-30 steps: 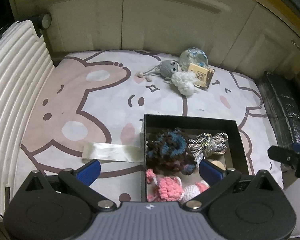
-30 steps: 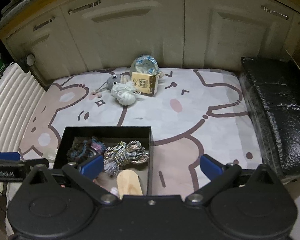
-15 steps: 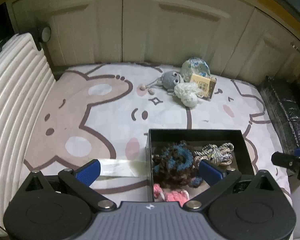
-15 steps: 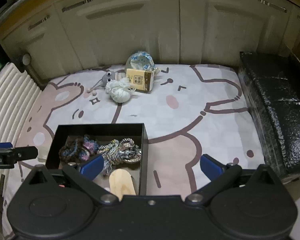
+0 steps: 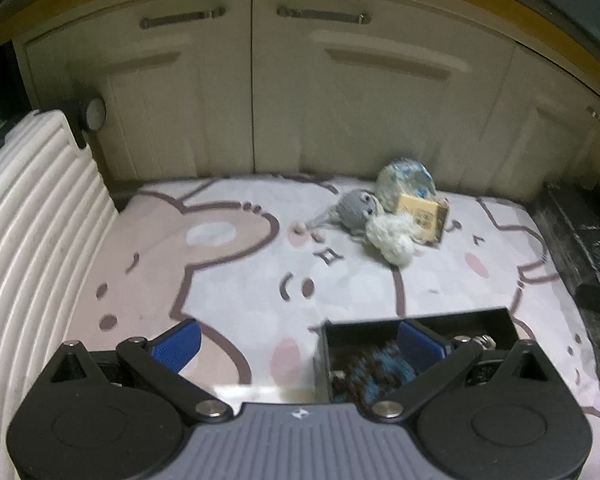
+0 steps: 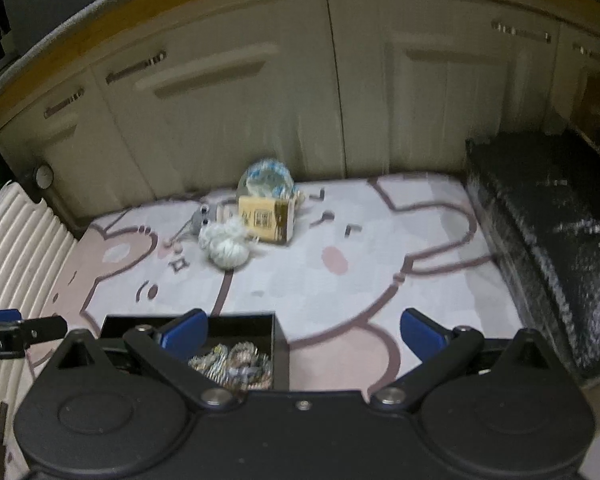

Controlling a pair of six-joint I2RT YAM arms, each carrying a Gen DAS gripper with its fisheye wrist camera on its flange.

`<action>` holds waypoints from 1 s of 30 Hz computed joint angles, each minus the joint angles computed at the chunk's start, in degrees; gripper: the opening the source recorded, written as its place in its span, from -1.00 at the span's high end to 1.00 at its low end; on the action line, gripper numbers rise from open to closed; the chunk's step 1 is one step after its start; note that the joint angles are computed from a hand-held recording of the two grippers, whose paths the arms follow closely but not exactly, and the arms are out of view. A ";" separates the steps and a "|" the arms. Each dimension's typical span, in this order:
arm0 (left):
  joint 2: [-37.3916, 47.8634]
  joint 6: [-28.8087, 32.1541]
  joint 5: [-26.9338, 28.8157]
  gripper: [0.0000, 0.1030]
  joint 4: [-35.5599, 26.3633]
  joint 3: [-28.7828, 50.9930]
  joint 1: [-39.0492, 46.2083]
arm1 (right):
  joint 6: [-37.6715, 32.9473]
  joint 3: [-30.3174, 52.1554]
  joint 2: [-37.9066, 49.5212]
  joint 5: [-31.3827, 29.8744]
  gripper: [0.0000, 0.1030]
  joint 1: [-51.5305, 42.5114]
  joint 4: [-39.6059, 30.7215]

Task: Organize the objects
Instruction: 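Reach left tool to white yarn ball while right tool reaches yellow tissue pack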

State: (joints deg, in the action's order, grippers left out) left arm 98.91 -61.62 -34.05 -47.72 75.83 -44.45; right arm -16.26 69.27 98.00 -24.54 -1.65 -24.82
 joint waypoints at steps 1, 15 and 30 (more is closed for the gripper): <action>0.10 0.64 -0.47 -1.00 0.69 -0.38 0.38 | 0.38 -1.15 -0.34 -0.33 -1.00 -0.08 2.50; 0.57 10.08 1.50 -1.00 17.80 -8.93 7.33 | 4.41 4.18 10.65 0.72 -1.00 1.50 13.32; 4.55 31.31 8.82 -0.99 32.42 -8.22 15.85 | 4.79 23.11 27.12 1.08 -1.00 4.22 10.85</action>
